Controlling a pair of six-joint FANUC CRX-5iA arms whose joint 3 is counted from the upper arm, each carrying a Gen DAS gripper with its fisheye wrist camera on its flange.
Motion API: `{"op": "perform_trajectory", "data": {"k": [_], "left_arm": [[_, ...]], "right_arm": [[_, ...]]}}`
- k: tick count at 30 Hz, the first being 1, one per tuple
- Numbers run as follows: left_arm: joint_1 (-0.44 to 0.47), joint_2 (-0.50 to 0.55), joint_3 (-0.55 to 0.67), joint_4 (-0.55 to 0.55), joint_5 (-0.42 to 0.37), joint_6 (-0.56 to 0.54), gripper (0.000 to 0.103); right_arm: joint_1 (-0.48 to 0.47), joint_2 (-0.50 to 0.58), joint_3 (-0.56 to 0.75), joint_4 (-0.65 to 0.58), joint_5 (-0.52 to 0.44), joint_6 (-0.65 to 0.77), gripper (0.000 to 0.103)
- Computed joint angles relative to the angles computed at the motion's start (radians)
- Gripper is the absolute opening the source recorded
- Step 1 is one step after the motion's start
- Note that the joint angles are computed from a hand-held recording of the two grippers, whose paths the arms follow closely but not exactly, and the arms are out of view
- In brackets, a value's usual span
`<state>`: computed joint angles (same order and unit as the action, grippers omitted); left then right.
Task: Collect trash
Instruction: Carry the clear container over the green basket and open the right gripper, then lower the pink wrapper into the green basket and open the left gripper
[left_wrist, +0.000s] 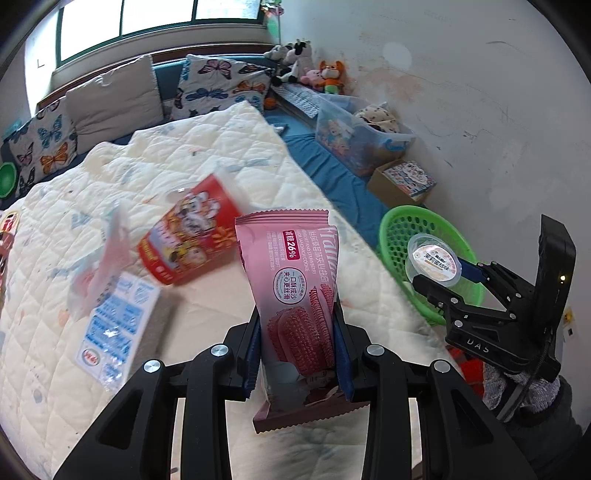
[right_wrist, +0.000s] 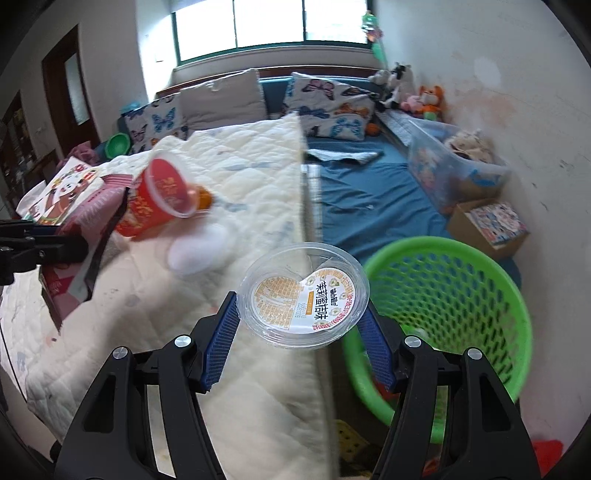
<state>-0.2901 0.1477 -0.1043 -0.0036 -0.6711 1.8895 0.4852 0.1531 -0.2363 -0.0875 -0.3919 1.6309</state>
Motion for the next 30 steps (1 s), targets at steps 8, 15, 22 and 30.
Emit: {"op": "perform_trajectory", "data": {"k": [8, 15, 22, 30], "left_arm": [[-0.054, 0.103, 0.136, 0.014, -0.032, -0.038, 0.033], [-0.100, 0.197, 0.280, -0.021, -0.089, -0.037, 0.033], [-0.135, 0.291, 0.408, -0.014, -0.128, -0.062, 0.033], [-0.163, 0.416, 0.562, 0.020, -0.162, -0.113, 0.033]], "right_arm": [[-0.103, 0.005, -0.041, 0.123, 0.020, -0.140, 0.064], [-0.179, 0.047, -0.014, 0.103, -0.005, -0.147, 0.065], [-0.223, 0.070, -0.004, 0.071, 0.000, -0.139, 0.070], [-0.253, 0.038, -0.020, 0.010, 0.003, -0.081, 0.073]]}}
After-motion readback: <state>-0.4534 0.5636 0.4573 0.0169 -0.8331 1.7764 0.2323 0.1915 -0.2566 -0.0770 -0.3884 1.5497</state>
